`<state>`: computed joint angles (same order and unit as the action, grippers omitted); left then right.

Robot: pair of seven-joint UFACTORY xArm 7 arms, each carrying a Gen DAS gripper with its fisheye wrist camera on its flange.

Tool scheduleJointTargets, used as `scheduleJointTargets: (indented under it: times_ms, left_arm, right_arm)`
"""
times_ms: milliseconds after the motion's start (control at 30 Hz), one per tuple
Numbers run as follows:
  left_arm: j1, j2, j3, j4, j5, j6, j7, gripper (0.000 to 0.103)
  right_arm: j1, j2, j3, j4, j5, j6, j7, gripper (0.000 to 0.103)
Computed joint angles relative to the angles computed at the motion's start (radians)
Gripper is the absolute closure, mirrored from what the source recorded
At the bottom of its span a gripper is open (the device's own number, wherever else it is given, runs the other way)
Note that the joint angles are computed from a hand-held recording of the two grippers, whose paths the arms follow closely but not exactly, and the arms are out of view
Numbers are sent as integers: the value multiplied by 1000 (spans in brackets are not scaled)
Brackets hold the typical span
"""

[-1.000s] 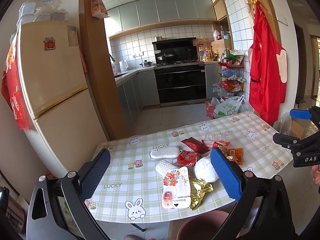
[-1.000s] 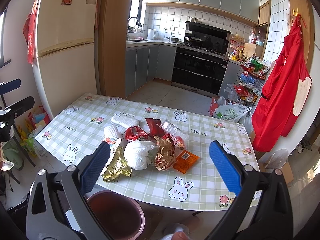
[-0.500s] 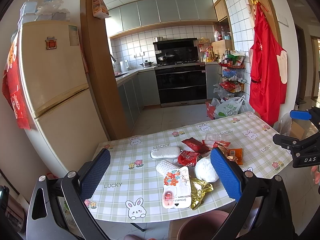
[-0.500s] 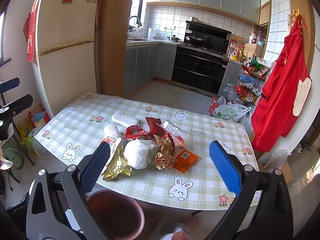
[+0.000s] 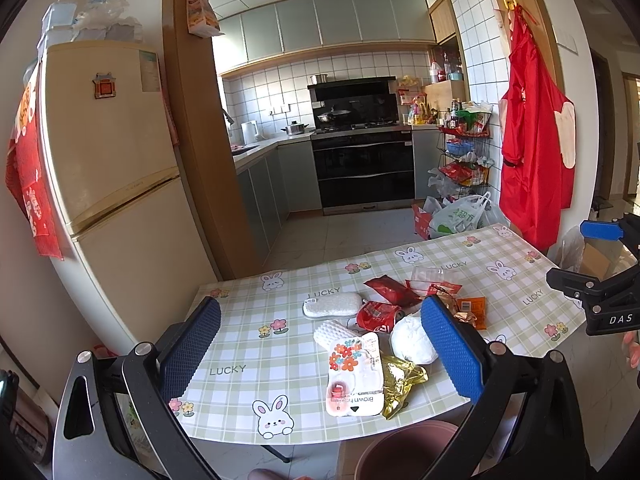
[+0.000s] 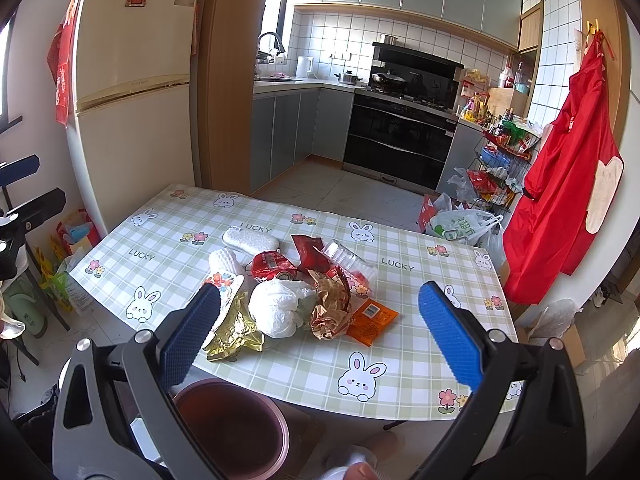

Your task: Collect trash

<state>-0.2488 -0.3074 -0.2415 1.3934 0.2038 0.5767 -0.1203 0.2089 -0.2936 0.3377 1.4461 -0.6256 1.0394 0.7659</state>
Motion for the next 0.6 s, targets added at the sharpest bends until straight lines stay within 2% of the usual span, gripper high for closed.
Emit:
scheduleJointTargets:
  times_ms: [400,600]
  left_arm:
    - [0,-7,6,-8,-8,0,7,4]
    - [-10,-4,21,-17,-47,14,27,4]
  right_arm:
    - [4,-2,2,0,2,1,-1,5]
    - [1,-30,-9,-56,13,-59,1,5]
